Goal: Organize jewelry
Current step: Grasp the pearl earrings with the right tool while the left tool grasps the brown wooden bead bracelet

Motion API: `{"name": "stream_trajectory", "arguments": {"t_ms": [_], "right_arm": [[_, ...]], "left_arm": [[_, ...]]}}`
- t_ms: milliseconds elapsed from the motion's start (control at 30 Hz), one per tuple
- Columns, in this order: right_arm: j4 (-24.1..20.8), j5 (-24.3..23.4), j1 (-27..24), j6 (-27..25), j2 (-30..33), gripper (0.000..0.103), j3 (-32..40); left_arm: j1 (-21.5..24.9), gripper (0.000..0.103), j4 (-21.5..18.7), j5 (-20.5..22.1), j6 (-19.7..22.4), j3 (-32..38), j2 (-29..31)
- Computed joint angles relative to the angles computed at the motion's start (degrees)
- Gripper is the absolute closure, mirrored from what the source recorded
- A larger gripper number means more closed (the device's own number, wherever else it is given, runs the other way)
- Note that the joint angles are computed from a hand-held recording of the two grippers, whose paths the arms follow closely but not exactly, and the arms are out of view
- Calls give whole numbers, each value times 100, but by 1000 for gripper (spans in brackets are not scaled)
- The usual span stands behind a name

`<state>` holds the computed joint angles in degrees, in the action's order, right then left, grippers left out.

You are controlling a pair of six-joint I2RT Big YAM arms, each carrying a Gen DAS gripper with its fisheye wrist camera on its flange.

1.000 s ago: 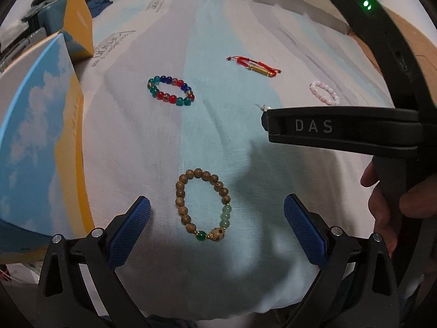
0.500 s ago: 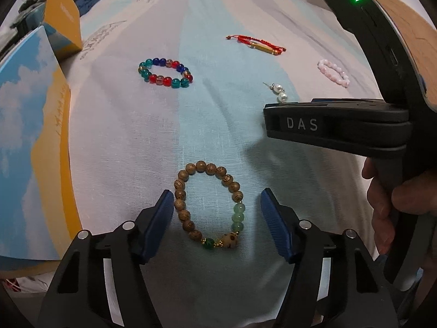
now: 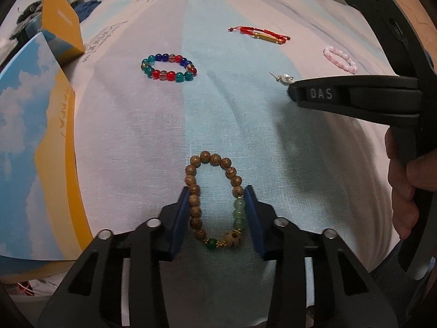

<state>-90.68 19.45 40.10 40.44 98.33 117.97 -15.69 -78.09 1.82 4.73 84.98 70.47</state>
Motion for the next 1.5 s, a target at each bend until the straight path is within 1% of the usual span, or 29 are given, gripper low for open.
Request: {"name": "stream_trajectory", "arguments": {"t_ms": [33,67,100,133,167,233,300,567,933,1333,1500], "right_arm": [[-5,30,4,-7,-1,82,-2],[-8,58,6,-5,-7,85,-7],[-9,73,10,-5,-37,87,-37],[-17,92,14,-11,-50,90,-46],[-18,114,17,-19,-63,92,-57],[19,122,7,-17,-104,92,-98],[47,109,3,-15,-138,92,-140],[75,117,-15,3,-159,92,-120],[57,79,-16,124,-234,92,-138],[-290,35,16,333,-211,92,340],[-497,78,103,398,-189,92,533]], "left_arm": [[25,74,-18,17,-21,14,5],[39,76,-36,35,-40,25,6],[64,81,-58,76,-55,40,11],[77,88,-73,102,-67,51,10],[107,88,-83,154,-97,65,10],[158,88,-102,262,-136,81,8],[168,88,-99,284,-139,74,-6],[128,88,-87,241,-177,63,-37],[56,88,-208,122,-63,221,-13],[12,88,-436,159,-108,551,-41],[40,88,-519,148,-46,700,-41]]}}
